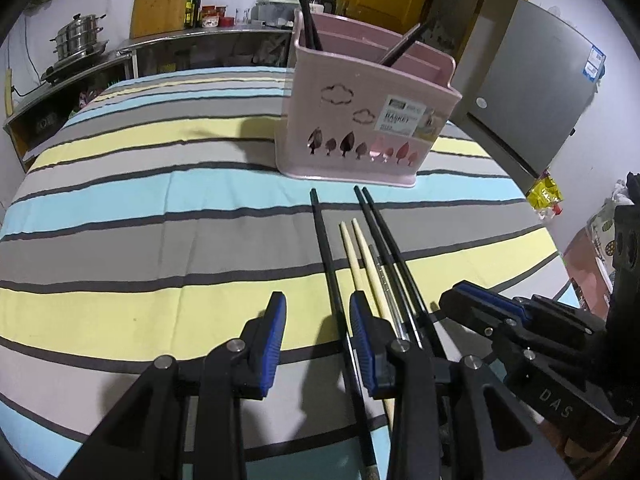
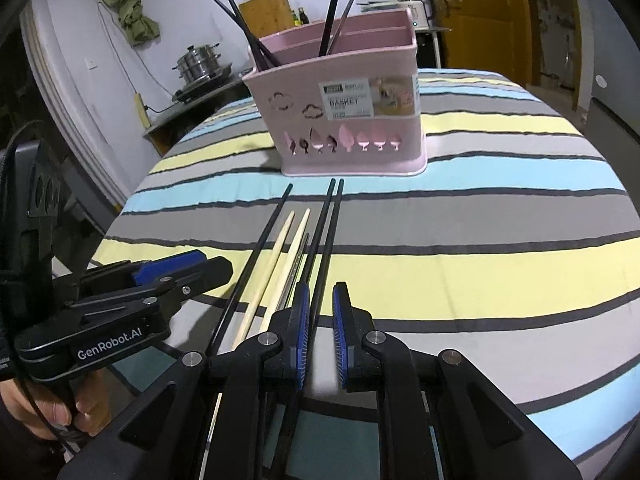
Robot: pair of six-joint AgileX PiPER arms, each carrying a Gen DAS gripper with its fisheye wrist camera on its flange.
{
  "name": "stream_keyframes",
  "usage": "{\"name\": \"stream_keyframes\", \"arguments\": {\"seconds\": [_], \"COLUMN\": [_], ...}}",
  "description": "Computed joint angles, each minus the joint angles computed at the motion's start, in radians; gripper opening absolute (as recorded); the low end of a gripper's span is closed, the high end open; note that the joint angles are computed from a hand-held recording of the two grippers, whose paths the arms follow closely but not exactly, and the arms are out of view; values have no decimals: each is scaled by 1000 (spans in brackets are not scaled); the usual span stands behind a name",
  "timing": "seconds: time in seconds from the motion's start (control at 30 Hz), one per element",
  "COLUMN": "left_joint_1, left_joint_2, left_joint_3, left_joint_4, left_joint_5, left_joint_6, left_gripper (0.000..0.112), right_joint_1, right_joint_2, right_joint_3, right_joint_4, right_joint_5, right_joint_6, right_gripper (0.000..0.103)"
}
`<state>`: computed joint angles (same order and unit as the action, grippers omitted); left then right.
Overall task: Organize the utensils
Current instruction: 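Move both tools back toward the remaining chopsticks on the cloth, then grasp a black chopstick with the left tool while the right tool grasps another black one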
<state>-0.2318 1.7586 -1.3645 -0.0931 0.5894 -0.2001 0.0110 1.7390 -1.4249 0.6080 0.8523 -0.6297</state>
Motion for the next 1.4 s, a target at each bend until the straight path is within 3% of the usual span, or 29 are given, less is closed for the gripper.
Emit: {"name": "stream_keyframes", "arguments": {"seconds": [0.53, 0.77, 0.97, 1.17, 1.4], "left_joint_1": [-24, -31, -28, 8, 52], "left_joint_2": [39, 30, -22, -83, 2], "left_joint_3": [-20, -7, 66, 140, 8], "left_joint_4": [80, 147, 157, 65, -30], "left_joint_5": [12, 12, -5, -4, 71], "left_joint_6": [-15, -58, -72, 6, 88], "left_gripper": [34, 11, 10, 10, 16], "right_joint_1": [29, 16, -30, -69, -26], "right_joint_2": [48, 37, -15, -55, 28], "right_joint_3": [-44, -31, 33, 72, -52], "right_joint_4": [-58, -71, -68, -67, -126], "right_joint_5": [17, 11, 13, 38, 51], "right_joint_6": [43, 61, 22, -7, 63], "right_gripper": [10, 8, 8, 8, 9]}}
